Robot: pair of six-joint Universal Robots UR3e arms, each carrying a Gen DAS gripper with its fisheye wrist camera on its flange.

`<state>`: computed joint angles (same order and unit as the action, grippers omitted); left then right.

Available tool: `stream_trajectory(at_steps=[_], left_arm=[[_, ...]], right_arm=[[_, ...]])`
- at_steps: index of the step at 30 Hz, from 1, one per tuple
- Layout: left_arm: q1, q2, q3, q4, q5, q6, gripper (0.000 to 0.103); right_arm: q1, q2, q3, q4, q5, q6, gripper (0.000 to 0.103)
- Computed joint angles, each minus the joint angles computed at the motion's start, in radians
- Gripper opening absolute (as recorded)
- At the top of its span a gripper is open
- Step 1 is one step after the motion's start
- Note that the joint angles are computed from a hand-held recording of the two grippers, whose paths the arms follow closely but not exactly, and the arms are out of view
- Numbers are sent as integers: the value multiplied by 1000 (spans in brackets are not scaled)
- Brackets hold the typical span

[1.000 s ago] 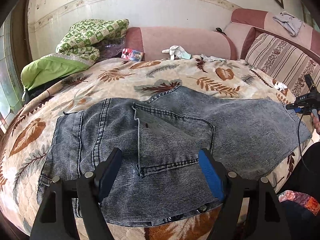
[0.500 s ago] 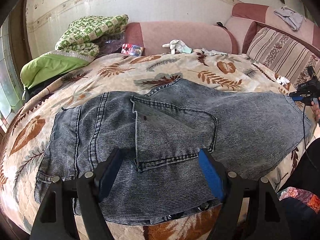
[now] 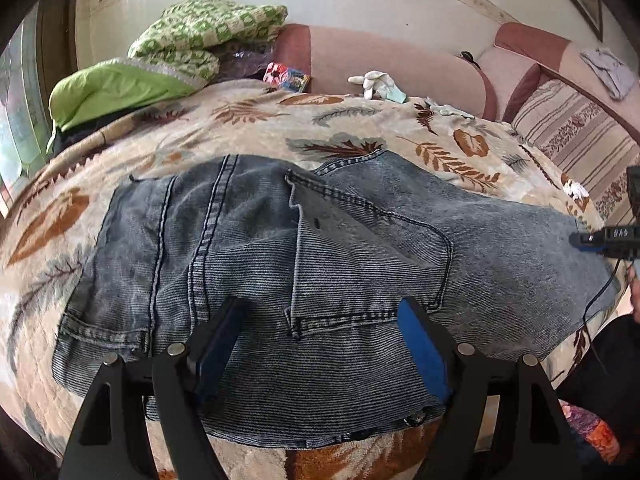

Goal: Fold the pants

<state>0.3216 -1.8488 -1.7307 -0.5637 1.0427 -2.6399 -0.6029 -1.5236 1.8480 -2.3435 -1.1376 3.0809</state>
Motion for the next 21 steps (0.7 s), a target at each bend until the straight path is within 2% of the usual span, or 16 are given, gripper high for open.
stream_trajectory(at_steps=[2, 4, 8, 12, 15, 21], left_arm=[[14, 1, 7, -26, -28, -7, 81], [9, -1, 9, -32, -22, -1, 84], [-26, -2, 9, -40, 29, 38, 98], [-53, -13, 21, -45, 74, 53, 103], [-56, -20, 33, -62, 82, 39, 103], [-79, -41, 58, -74, 128, 23, 103]], right_arm=[[27, 35, -17, 4, -53, 15, 24], [7, 33, -15, 16, -31, 23, 24], [-50, -35, 39, -22, 2, 41, 24], [-85, -36, 40, -3, 12, 63, 24], [-102, 9, 26, 30, 29, 78, 24], [-129, 19, 46, 4, 75, 95, 24]])
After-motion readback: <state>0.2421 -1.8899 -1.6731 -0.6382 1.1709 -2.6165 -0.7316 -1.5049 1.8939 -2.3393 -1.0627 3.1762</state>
